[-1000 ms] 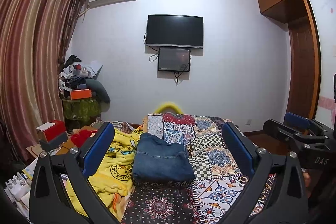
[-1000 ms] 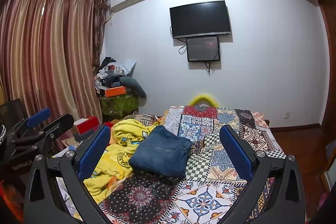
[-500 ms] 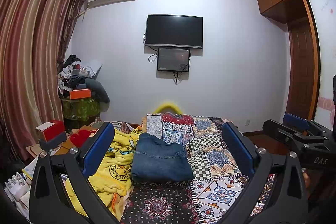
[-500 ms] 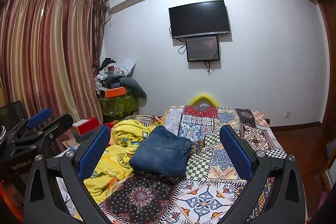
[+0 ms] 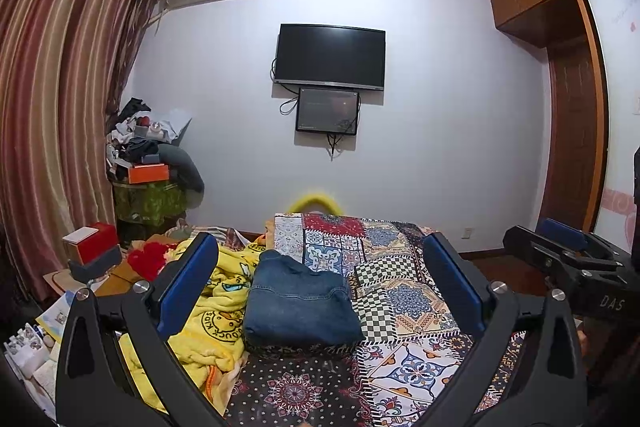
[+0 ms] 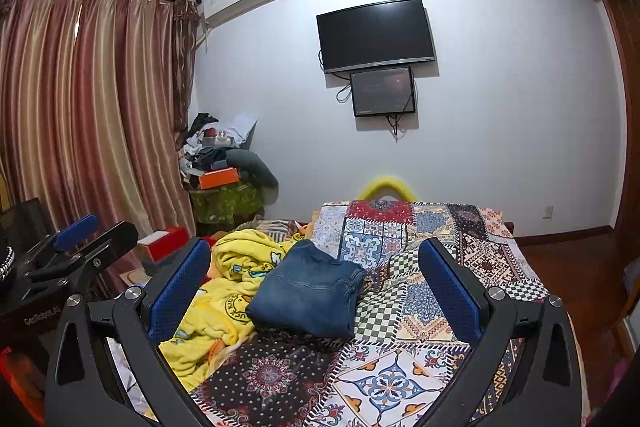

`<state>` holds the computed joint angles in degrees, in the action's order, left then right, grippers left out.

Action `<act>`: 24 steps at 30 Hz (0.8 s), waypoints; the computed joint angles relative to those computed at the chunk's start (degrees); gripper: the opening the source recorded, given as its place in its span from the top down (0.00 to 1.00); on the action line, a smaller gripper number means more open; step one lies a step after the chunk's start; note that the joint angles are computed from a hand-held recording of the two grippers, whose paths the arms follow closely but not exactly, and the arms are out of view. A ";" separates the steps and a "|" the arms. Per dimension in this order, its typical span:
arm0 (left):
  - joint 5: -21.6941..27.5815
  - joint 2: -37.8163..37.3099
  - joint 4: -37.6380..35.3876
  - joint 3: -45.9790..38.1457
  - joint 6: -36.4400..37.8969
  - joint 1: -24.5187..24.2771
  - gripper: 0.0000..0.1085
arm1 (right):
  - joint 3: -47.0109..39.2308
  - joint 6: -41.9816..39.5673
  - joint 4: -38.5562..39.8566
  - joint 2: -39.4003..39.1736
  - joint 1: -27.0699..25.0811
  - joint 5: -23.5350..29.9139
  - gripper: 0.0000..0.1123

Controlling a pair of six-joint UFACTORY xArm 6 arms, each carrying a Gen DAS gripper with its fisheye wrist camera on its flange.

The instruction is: Fold large clothes

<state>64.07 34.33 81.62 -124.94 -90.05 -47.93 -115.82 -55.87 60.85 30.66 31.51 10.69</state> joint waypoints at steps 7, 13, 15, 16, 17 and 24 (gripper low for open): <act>-0.26 -0.14 -0.07 0.21 -0.04 0.13 0.05 | 0.05 0.39 -0.30 0.09 0.04 -0.11 0.08; -1.25 -0.23 -1.06 0.30 -0.21 0.60 0.05 | -0.08 0.71 -0.51 0.18 0.07 -0.09 0.08; -1.75 0.02 -1.36 0.04 0.02 0.70 0.05 | -0.07 0.90 -0.73 0.18 0.08 -0.09 0.08; -1.80 -0.09 -1.28 0.27 -0.10 0.67 0.05 | -0.01 1.06 -0.87 0.14 0.09 -0.15 0.08; -1.68 0.04 -1.27 0.13 -0.10 0.62 0.05 | -0.17 1.08 -0.84 0.31 0.01 -0.08 0.08; -2.00 -0.26 -1.45 0.73 -0.92 0.85 0.05 | -0.57 2.31 -1.64 0.74 -0.28 0.49 0.08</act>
